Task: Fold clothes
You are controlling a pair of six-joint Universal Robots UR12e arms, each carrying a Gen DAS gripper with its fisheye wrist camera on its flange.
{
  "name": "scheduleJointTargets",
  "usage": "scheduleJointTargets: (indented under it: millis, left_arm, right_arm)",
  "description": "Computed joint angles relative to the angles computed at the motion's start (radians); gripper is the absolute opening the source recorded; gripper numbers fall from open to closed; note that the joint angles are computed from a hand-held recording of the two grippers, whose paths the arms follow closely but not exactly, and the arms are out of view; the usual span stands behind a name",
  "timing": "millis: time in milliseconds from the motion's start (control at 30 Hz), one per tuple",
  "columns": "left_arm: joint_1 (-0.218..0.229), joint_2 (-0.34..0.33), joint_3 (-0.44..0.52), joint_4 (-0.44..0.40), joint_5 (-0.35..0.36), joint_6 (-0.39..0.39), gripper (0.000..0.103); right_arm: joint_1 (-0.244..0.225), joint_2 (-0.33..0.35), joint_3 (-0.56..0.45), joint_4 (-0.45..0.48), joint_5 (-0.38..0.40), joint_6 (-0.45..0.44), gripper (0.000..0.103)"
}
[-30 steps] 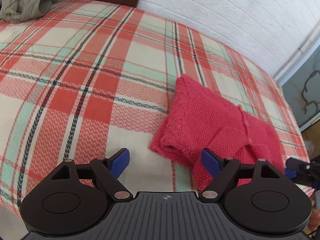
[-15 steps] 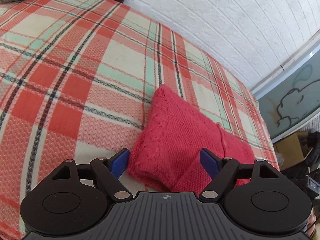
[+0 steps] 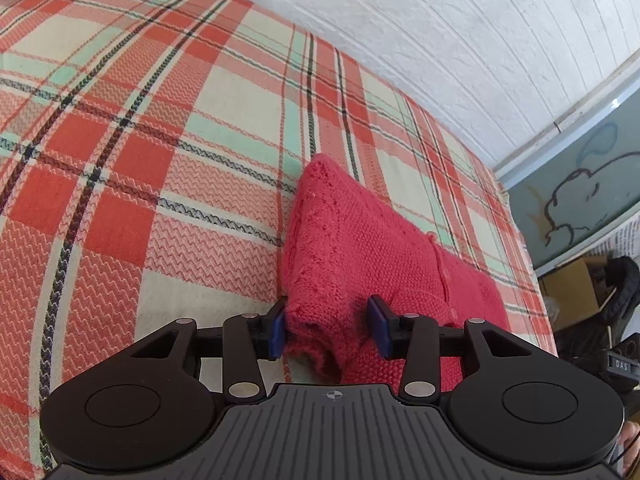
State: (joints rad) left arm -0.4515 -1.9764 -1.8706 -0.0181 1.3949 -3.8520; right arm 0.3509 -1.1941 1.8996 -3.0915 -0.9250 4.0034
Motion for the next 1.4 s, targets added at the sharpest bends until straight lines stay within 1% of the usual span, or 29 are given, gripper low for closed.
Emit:
scheduleJointTargets:
  millis: [67,167,233,267,300,333,367,400,467,533,633,700,733,767,800,867,900,933,1000,1067,1100,1167,1200,1233,1267,1400]
  left_arm:
    - [0.001,-0.001,0.000,0.001,-0.005,0.007,0.057]
    - [0.001,-0.006,0.001,0.014,-0.004,-0.003,0.058]
    - [0.001,-0.010,0.002,0.023,-0.004,-0.009,0.057]
    - [-0.001,-0.010,0.003,0.022,0.002,-0.011,0.057]
    - [-0.002,-0.011,0.004,0.021,0.009,-0.012,0.056]
    - [-0.004,-0.011,0.006,0.020,0.016,-0.013,0.036]
    - [-0.003,-0.012,0.007,0.020,0.015,-0.020,0.025]
    - [0.000,-0.014,0.007,0.027,0.005,-0.038,0.023]
    - [0.008,-0.013,0.015,0.024,-0.004,-0.031,0.020]
    - [0.017,-0.012,0.035,0.025,0.006,0.019,0.019]
    - [0.034,-0.016,0.084,0.018,0.012,0.114,0.020]
    - [0.045,-0.026,0.120,-0.006,0.007,0.183,0.021]
    - [0.045,-0.032,0.138,-0.036,0.027,0.204,0.024]
    - [0.043,-0.035,0.150,-0.075,0.057,0.214,0.043]
    - [0.042,-0.038,0.162,-0.116,0.087,0.222,0.043]
    - [0.041,-0.022,0.142,-0.156,0.142,0.207,0.043]
    - [0.043,-0.014,0.130,-0.174,0.163,0.200,0.043]
    - [0.050,0.004,0.097,-0.150,0.142,0.169,0.044]
    - [0.068,0.039,0.029,-0.089,0.082,0.107,0.049]
    - [0.071,0.063,-0.020,-0.041,0.037,0.066,0.058]
    - [0.070,0.070,-0.035,-0.037,0.018,0.060,0.059]
    - [0.061,0.073,-0.053,-0.029,-0.016,0.056,0.063]
    - [0.058,0.070,-0.058,-0.021,-0.034,0.048,0.065]
    - [0.054,0.066,-0.063,-0.011,-0.053,0.038,0.070]
    - [0.051,0.061,-0.067,0.002,-0.066,0.029,0.072]
    - [0.052,0.030,-0.068,0.072,-0.093,-0.019,0.072]
  right_arm:
    - [-0.005,0.000,0.004,0.007,0.015,0.006,0.065]
    - [-0.005,0.015,-0.008,0.004,0.030,0.021,0.065]
    - [-0.001,0.029,-0.024,0.001,0.030,0.020,0.061]
    - [0.002,0.036,-0.030,-0.002,0.028,0.018,0.057]
    - [0.004,0.042,-0.037,-0.004,0.026,0.017,0.047]
    - [0.007,0.049,-0.040,-0.006,0.025,0.022,0.039]
    - [0.009,0.056,-0.041,-0.012,0.032,0.035,0.025]
    - [0.009,0.061,-0.039,-0.040,0.036,0.055,0.024]
    - [0.011,0.068,-0.037,-0.097,0.052,0.085,0.023]
    - [0.015,0.073,-0.040,-0.154,0.073,0.107,0.023]
    - [0.033,0.079,-0.073,-0.120,0.119,0.064,0.023]
    - [0.050,0.095,-0.103,-0.068,0.155,0.024,0.030]
    - [0.059,0.105,-0.117,-0.040,0.163,0.013,0.033]
    - [0.067,0.116,-0.131,-0.011,0.171,0.003,0.042]
    - [0.071,0.122,-0.139,0.013,0.182,-0.004,0.051]
    - [0.074,0.123,-0.145,0.048,0.200,-0.036,0.052]
    - [0.071,0.114,-0.141,0.068,0.208,-0.085,0.052]
    - [0.067,0.099,-0.135,0.086,0.213,-0.142,0.052]
    - [0.051,0.077,-0.123,0.072,0.237,-0.226,0.052]
    - [0.039,0.068,-0.130,0.059,0.202,-0.265,0.053]
    - [0.033,0.064,-0.134,0.051,0.185,-0.284,0.058]
    - [0.021,0.057,-0.142,0.034,0.152,-0.323,0.064]
    - [0.015,0.055,-0.148,0.027,0.137,-0.340,0.064]
    - [0.014,0.065,-0.165,0.050,0.124,-0.343,0.064]
    - [0.012,0.074,-0.182,0.073,0.112,-0.346,0.064]
    - [0.012,0.093,-0.205,0.149,0.101,-0.386,0.064]
